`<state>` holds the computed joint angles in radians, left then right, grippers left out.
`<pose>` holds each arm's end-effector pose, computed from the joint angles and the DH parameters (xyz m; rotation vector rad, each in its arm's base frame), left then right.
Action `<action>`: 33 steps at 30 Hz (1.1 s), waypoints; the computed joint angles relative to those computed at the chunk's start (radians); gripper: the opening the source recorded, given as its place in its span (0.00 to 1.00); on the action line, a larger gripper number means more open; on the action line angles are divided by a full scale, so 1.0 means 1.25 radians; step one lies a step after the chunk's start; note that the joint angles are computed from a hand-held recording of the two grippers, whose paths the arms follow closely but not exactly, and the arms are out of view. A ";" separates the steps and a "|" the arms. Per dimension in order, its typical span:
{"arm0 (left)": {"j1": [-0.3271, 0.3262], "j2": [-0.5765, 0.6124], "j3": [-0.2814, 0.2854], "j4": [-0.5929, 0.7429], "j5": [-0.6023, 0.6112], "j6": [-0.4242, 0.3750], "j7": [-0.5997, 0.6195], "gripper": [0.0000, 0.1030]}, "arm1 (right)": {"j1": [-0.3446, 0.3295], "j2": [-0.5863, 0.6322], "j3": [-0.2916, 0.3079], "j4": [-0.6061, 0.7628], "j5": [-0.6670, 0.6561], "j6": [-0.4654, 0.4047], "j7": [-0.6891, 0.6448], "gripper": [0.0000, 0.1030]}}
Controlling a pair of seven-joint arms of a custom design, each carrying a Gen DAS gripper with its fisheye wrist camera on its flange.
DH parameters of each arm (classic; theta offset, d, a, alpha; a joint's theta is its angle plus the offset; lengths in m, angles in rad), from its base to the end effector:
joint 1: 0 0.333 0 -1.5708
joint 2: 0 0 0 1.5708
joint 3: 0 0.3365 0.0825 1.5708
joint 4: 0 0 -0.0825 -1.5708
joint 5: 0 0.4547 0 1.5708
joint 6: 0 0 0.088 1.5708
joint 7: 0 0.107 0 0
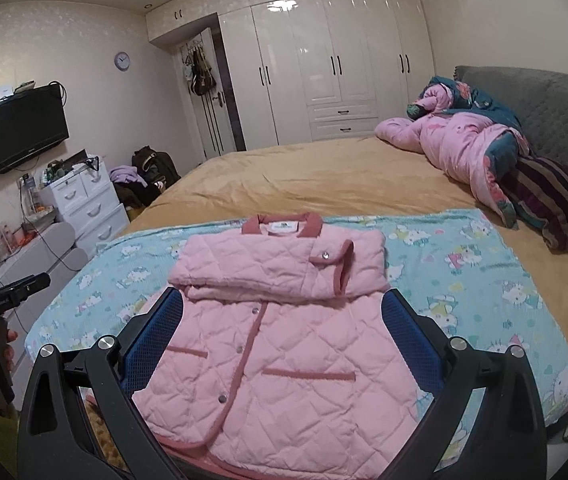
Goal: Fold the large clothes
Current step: 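Move both grippers to the ribbed hem of the jacket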
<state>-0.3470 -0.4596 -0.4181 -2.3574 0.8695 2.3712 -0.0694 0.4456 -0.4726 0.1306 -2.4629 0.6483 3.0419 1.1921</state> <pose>0.3686 -0.3642 0.5323 -1.8956 1.3315 -0.8600 0.4405 0.2391 0.5700 -1.7357 1.1944 -0.4497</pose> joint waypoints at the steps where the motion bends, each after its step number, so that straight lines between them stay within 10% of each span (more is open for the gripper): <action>1: -0.002 0.001 0.001 -0.003 -0.005 0.000 0.001 0.91 | -0.001 -0.002 -0.001 -0.007 0.001 0.000 0.001 0.96; 33: -0.049 0.055 0.049 -0.147 -0.128 0.035 0.023 0.91 | -0.095 0.060 0.007 -0.140 -0.079 -0.073 0.069 0.96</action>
